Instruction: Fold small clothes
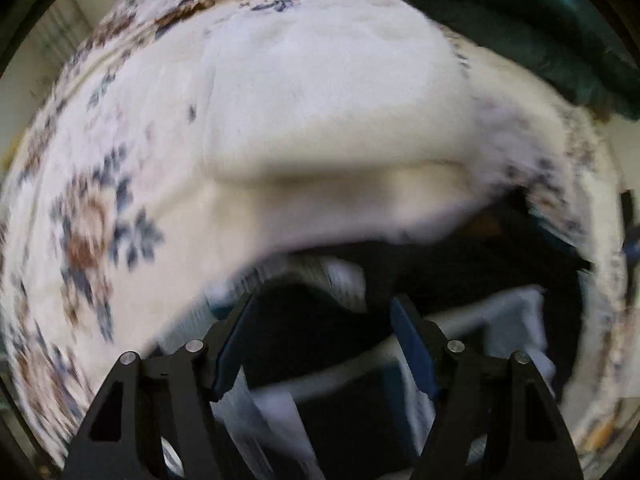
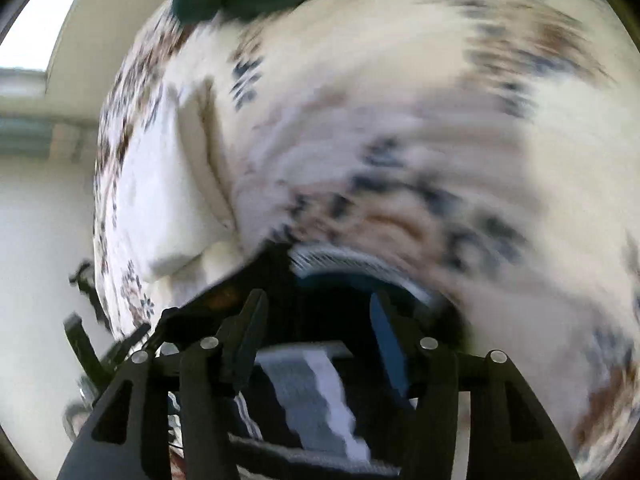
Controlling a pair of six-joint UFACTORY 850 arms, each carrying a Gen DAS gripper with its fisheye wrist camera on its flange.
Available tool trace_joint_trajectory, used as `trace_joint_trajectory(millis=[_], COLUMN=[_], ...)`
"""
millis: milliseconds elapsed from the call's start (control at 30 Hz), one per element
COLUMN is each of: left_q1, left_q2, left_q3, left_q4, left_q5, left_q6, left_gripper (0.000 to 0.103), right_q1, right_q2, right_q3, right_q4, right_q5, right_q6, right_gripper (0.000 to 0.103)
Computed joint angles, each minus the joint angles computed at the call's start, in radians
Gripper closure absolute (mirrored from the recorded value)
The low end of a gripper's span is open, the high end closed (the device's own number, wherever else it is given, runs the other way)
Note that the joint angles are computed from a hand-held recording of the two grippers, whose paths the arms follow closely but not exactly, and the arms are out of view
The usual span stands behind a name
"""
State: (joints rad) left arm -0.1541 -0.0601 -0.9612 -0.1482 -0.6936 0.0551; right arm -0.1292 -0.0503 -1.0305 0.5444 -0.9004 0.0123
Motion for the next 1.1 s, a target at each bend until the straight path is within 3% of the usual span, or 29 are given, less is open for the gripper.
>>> trace_joint_trajectory(millis=[100, 167, 233, 300, 433, 567, 633, 700, 767, 833, 867, 900, 1100], left_q1=[-0.026, -0.079, -0.140, -0.187, -0.277, -0.350, -0.380, -0.402, -0.417, -0.426, -0.430, -0.437, -0.403], left_q2=[0.018, -0.004, -0.026, -0.066, -0.213, -0.348, -0.405, -0.439, -0.451, -0.457, -0.462, -0.476, -0.453], left_q3=[0.002, -0.024, -0.055, -0.091, -0.197, -0.312, -0.368, -0.402, -0.413, -0.415, -0.414, -0.425, -0.403], left_q4=[-0.122, -0.110, -0.125, -0.233, -0.378, -0.331, -0.310, -0.283, -0.281, -0.305, -0.291, -0.257, -0.321], left_q5=[-0.059, -0.087, -0.075, -0.070, -0.144, -0.187, -0.207, -0.206, -0.196, -0.184, -0.181, -0.187, -0.101], left_q6=[0.092, 0.085, 0.092, 0.187, 0.333, 0.344, 0.332, 0.320, 0.338, 0.385, 0.386, 0.365, 0.398], left_gripper=[0.037, 0.037, 0.037, 0.037, 0.037, 0.037, 0.037, 0.039, 0.040, 0.062, 0.092, 0.098, 0.100], right_q1=[-0.106, -0.177, -0.250, -0.330, -0.449, -0.429, -0.400, -0.365, -0.347, -0.360, -0.358, -0.362, -0.458], right_q2=[0.188, 0.312, 0.404, 0.487, 0.525, 0.453, 0.403, 0.388, 0.374, 0.405, 0.413, 0.422, 0.510], right_q3=[0.211, 0.373, 0.513, 0.667, 0.893, 1.009, 1.023, 1.016, 1.003, 0.994, 0.985, 0.982, 0.958], right_q4=[0.033, 0.092, 0.220, 0.406, 0.784, 1.155, 1.281, 1.340, 1.370, 1.327, 1.308, 1.293, 1.084], right_q5=[-0.016, -0.004, 0.001, 0.000, -0.039, -0.095, -0.122, -0.098, -0.087, -0.056, -0.041, -0.035, 0.004], right_q6=[0.068, 0.112, 0.078, 0.009, -0.171, -0.367, -0.462, -0.506, -0.537, -0.515, -0.507, -0.497, -0.364], right_gripper=[0.047, 0.047, 0.047, 0.050, 0.057, 0.059, 0.073, 0.088, 0.097, 0.099, 0.100, 0.101, 0.102])
